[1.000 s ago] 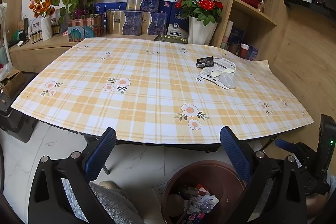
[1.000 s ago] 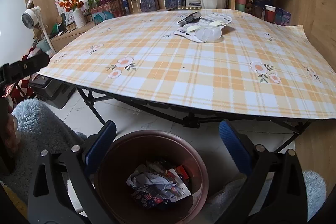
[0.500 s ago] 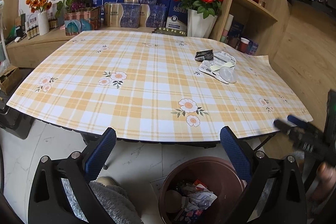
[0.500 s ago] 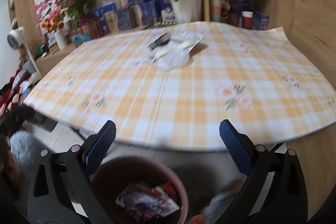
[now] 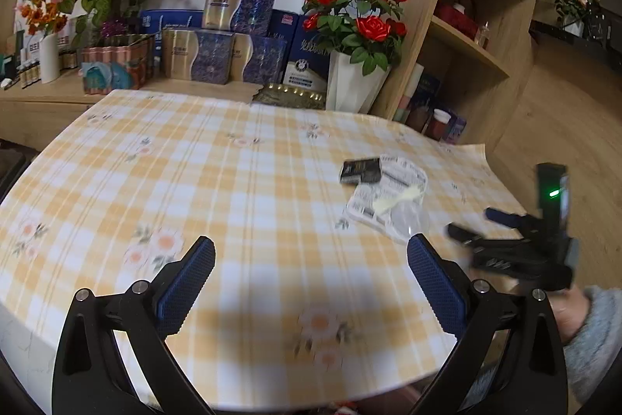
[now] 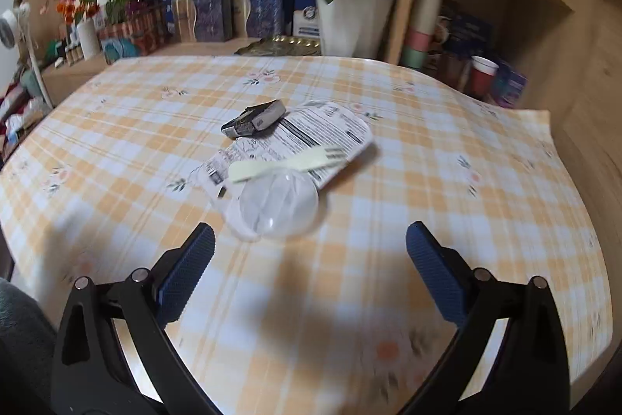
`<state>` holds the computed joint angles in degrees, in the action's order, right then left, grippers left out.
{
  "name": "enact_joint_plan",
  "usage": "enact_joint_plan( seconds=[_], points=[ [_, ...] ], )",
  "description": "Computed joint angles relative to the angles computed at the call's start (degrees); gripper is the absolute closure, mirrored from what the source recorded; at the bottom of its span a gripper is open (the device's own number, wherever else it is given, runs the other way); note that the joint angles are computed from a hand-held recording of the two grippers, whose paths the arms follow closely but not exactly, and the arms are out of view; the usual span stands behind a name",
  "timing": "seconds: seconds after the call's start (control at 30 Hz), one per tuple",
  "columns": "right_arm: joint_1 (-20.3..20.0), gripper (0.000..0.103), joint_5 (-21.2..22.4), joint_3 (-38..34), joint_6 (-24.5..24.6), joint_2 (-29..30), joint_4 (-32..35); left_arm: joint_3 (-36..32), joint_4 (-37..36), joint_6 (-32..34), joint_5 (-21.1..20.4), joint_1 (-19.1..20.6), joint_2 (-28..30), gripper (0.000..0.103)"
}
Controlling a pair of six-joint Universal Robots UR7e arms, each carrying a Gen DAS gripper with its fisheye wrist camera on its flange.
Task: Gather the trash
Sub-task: 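Move both tools back up over the table, then grasp the clear round plastic cup with the right tool while the left tool grasps the black packet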
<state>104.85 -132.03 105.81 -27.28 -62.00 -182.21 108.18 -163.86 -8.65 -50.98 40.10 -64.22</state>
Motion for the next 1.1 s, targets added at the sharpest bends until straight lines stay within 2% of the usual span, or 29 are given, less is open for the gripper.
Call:
enact_joint_plan(
  seconds=[0.13, 0.23, 0.5, 0.57, 0.63, 0.7, 0.77, 0.9, 1.1],
  points=[
    [-1.41, 0.006, -0.38, -5.73, 1.89, 3.73, 6.24, -4.62, 0.55, 2.81, -1.8, 1.62, 3.43, 0.006],
    [-1.88, 0.006, -0.69, -7.92, 2.2, 5.65, 8.26, -7.36, 2.33, 3.58, -2.76, 2.65, 5.23, 0.006],
    [-2.46, 0.007, -2.52, -10.65, 2.65, 8.31, 11.85, -10.26, 5.52, 1.12, -4.25, 4.63, 7.38, 0.006],
    [-3.0, 0.01, -0.7, -10.33, 4.54, 7.37, 13.74, -10.59, 6.41, 0.45, -4.63, 4.99, 7.69, 0.006],
    [-3.55, 0.029, 2.5, -9.42, 5.31, 6.19, 14.55, -11.14, 7.62, -0.32, -4.35, 5.22, 8.31, 0.006],
    [-3.12, 0.037, 2.12, -8.27, 3.83, 6.17, 11.65, -11.7, 8.9, -1.07, -4.05, 5.38, 8.82, 0.006],
    [-2.74, 0.037, 0.88, -7.7, 3.29, 6.45, 8.81, -12.58, 10.33, -1.69, -3.94, 5.59, 9.57, 0.006],
    [-3.31, 0.037, 3.42, -6.19, 3.82, 5.19, 5.51, -14.35, 11.68, -1.76, -4.09, 6.01, 11.06, 0.006],
    [-4.19, 0.037, 7.31, -2.35, 4.32, 3.2, -6.95, -18.99, 13.54, -1.97, -5.32, 6.9, 14.6, 0.006]
  ],
)
